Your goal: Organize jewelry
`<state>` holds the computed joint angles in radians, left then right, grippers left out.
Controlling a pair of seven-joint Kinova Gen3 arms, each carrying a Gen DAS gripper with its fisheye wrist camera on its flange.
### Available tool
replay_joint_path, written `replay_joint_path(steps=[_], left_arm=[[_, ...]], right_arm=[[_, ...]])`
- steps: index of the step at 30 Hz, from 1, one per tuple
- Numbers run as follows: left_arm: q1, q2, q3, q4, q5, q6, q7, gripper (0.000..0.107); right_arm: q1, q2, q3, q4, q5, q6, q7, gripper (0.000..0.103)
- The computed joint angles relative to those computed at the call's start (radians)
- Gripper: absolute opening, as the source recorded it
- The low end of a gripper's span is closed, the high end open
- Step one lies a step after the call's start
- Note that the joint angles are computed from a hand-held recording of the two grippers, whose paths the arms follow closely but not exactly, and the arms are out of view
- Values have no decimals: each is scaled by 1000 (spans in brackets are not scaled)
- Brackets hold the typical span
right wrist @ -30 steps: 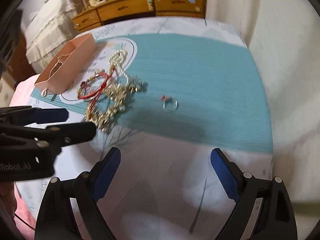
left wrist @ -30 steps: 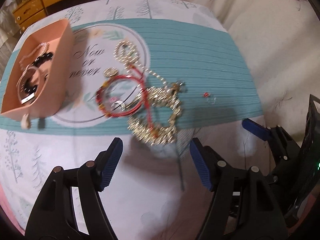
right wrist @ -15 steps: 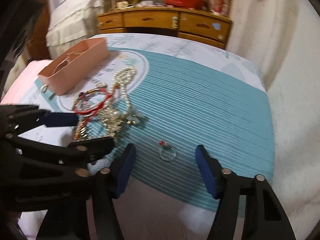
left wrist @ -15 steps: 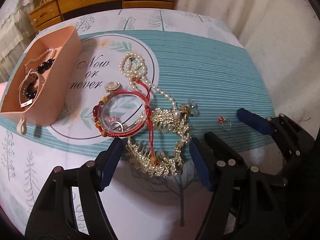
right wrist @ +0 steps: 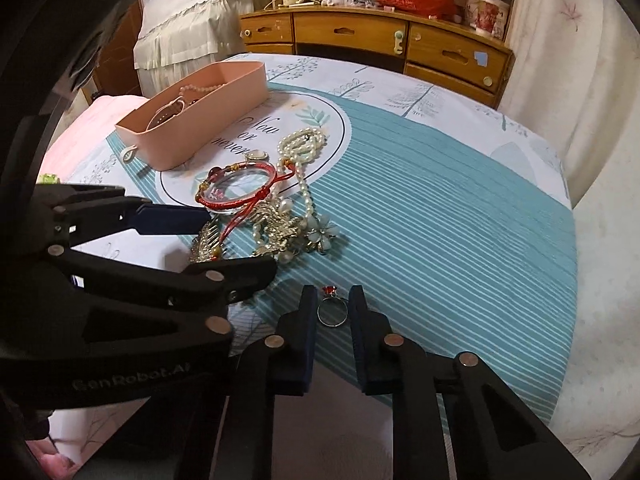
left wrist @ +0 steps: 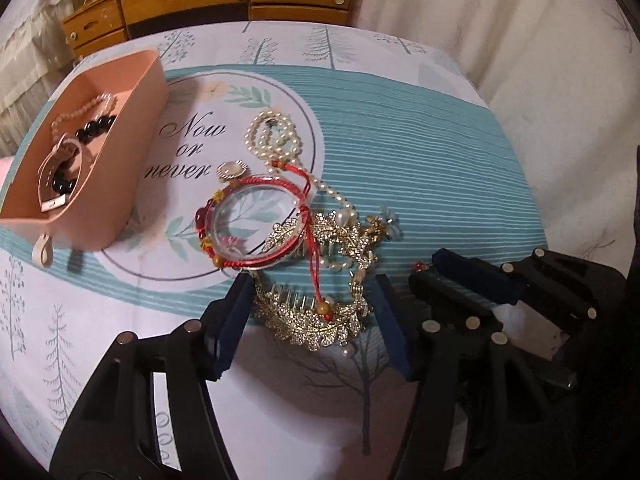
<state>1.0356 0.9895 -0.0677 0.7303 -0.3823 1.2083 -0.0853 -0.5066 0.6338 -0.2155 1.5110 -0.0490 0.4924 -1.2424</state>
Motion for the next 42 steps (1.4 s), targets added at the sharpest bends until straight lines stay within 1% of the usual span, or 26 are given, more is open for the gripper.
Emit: replay_joint_path(steps=[2, 4, 6, 13, 15, 19, 21, 23, 28, 31, 35, 38, 42], left_arm=[[-2, -19, 3, 34, 7, -25, 12, 57], [-9, -39, 13, 64, 17, -41, 15, 57], [-10, -50, 21, 76, 24, -41, 13, 57], [-7, -151, 52, 226, 48, -128, 26, 57], [3, -170, 61, 241, 41, -120, 11, 57], [21, -202, 75, 257, 31, -102, -7, 57], [28, -228, 81, 285, 27, -119, -11, 57], [35, -246, 83, 303, 18, -129, -13, 57], [50, -311, 86, 360, -29, -151, -39, 57], [49, -367, 96, 415, -56, -183, -56, 57], [30, -440, 125, 474, -78, -198, -112, 57], [11, -504, 146, 522, -98, -212, -161, 57], [-33, -589, 183, 584, -103, -253, -234, 57]], right_arm=[[8, 3, -5, -12, -12, 24, -2, 16], [4, 2, 2, -20, -27, 49, -29, 16], [27, 8, -23, -43, -60, 104, -30, 16], [21, -4, -2, -67, -114, 227, -118, 16], [35, -13, -4, -58, -144, 251, -150, 16], [101, -25, -33, -31, -248, 301, -193, 16], [116, -33, -39, -14, -283, 328, -213, 16], [117, -41, -47, -2, -296, 348, -207, 16], [85, -93, -59, 51, -302, 326, -183, 16], [42, -127, -51, 71, -289, 303, -207, 16], [-34, -166, -29, 78, -238, 274, -281, 16], [-75, -187, -25, 74, -208, 252, -338, 16], [-127, -192, -11, 49, -167, 235, -433, 16]])
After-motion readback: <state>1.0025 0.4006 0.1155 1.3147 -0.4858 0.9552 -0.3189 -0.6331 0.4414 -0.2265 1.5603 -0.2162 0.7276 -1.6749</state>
